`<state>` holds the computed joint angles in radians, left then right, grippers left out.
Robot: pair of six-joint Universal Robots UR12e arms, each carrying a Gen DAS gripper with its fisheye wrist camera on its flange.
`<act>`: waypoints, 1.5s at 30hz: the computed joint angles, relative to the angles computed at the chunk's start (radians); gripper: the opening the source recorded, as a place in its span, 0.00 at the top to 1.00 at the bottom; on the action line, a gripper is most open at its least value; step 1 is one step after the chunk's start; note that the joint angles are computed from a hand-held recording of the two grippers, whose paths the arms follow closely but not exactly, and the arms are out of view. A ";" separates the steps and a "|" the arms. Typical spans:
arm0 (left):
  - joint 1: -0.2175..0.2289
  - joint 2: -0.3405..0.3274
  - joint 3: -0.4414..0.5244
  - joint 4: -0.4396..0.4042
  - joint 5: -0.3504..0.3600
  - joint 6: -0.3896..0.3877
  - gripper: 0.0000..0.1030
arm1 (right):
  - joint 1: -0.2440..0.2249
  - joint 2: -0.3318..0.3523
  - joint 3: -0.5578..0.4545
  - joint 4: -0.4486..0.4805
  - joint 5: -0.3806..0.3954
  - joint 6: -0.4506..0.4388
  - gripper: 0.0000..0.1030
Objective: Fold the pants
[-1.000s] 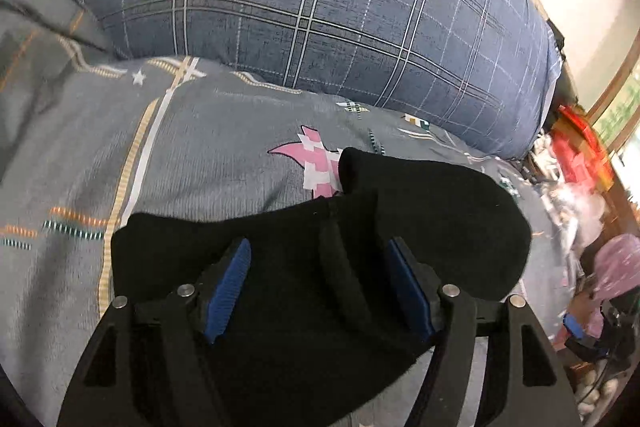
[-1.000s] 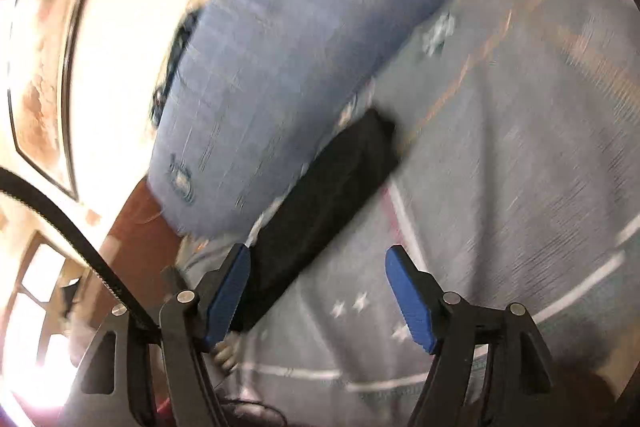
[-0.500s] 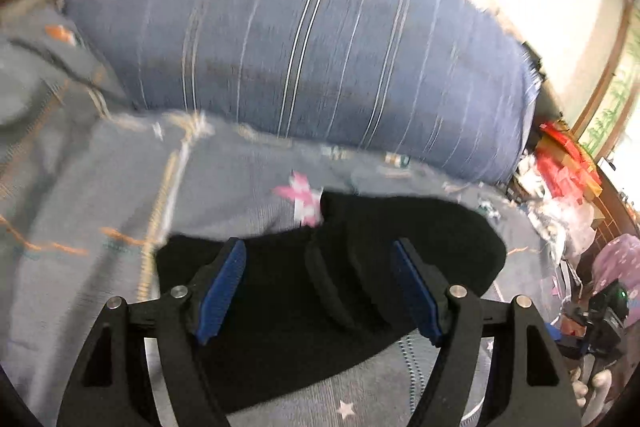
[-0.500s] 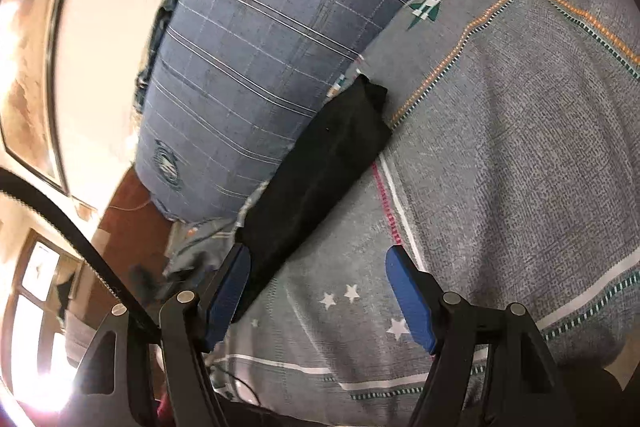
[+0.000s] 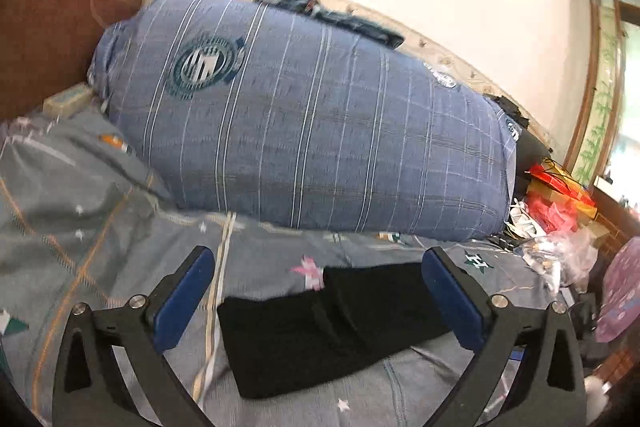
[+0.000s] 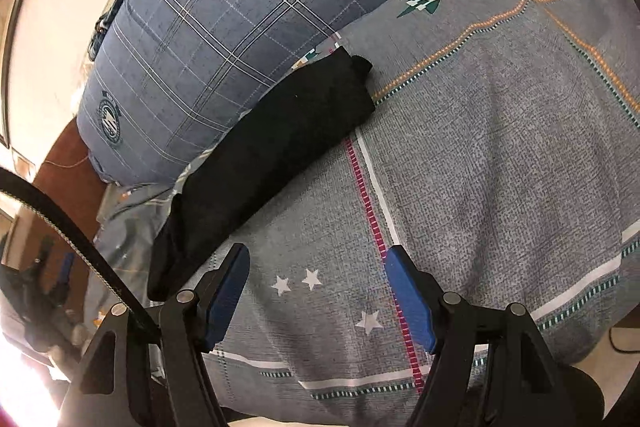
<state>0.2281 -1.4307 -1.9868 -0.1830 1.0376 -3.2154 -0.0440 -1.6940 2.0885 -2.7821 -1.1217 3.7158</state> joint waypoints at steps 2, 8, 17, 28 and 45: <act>0.000 0.012 -0.001 -0.040 0.006 -0.004 0.00 | 0.000 -0.004 0.004 -0.007 -0.006 0.003 0.26; -0.014 0.050 -0.025 -0.041 0.032 0.062 0.00 | -0.050 -0.011 0.062 -0.190 0.061 0.152 0.22; -0.102 -0.051 0.146 -0.350 -0.031 0.138 0.00 | -0.071 0.007 0.037 -0.231 0.107 0.158 0.21; -0.366 -0.361 0.499 -0.683 0.099 0.344 0.00 | 0.001 0.164 -0.152 -0.008 -0.073 0.108 0.22; -0.529 -0.586 0.732 -0.921 0.328 0.608 0.72 | -0.025 0.245 -0.163 -0.180 0.034 0.127 0.67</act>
